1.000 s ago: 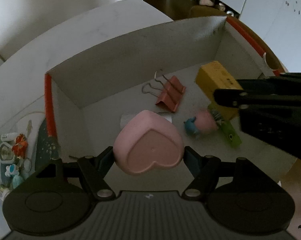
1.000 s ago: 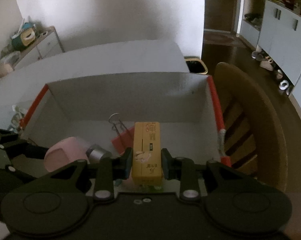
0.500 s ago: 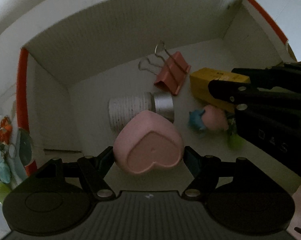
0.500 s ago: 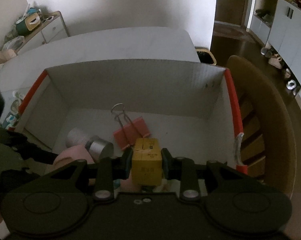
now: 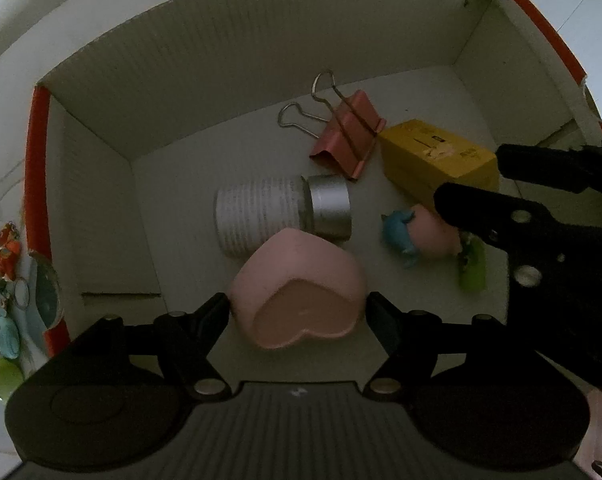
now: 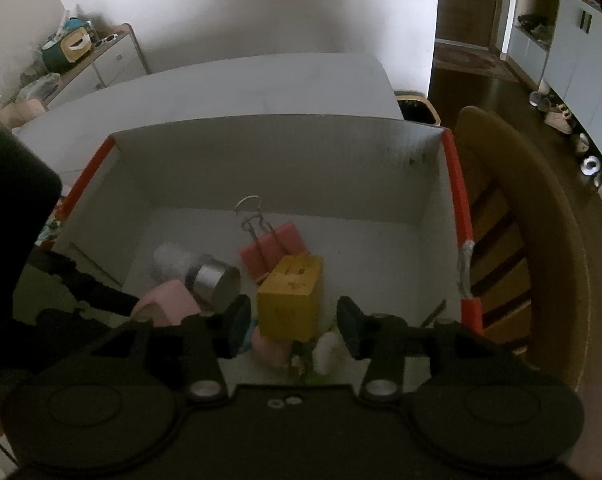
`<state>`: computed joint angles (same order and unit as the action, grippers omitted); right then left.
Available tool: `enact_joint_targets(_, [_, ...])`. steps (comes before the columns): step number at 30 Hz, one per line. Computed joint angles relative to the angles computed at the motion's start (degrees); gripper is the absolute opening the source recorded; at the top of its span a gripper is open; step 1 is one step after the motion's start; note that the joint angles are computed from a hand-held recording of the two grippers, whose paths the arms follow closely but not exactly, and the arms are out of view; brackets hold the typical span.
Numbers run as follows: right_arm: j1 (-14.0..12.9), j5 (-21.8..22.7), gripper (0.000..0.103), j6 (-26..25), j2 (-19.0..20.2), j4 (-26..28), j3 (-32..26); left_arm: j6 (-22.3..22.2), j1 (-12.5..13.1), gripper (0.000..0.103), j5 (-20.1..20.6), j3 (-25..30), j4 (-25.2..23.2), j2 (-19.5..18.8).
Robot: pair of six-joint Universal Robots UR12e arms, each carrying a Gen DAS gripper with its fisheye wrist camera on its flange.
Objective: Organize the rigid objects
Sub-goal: 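Carry the heart box and yellow box into the red box and open both tools, then withdraw both tools from the box back toward the object pile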
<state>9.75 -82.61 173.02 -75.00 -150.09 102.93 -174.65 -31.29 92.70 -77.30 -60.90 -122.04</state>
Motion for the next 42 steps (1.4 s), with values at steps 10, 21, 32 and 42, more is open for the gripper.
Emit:
enact_joint_targets(10, [-0.61, 2.34, 0.064, -0.37, -2.67, -2.68, 2.31, 1.31, -0.01, 0.079, -2.13, -3.08, 3.47, 2.43])
enact_joint_targets(21, [-1.43, 5.46, 0.074, 0.52, -5.38, -5.22, 4.57, -0.65, 1.12, 0.086, -8.16, -7.45, 9.98, 5.28])
enact_joint_targets(32, [-0.78, 8.01, 0.086, 1.23, -8.30, -8.39, 6.76, -1.51, 3.12, 0.090, -12.80, -15.91, 24.43, 10.93])
enact_joint_targets(42, [1.89, 9.34, 0.101, 3.27, -9.07, -15.41, 8.75, 0.12, 6.15, 0.090, -12.69, -24.20, 37.23, 17.02])
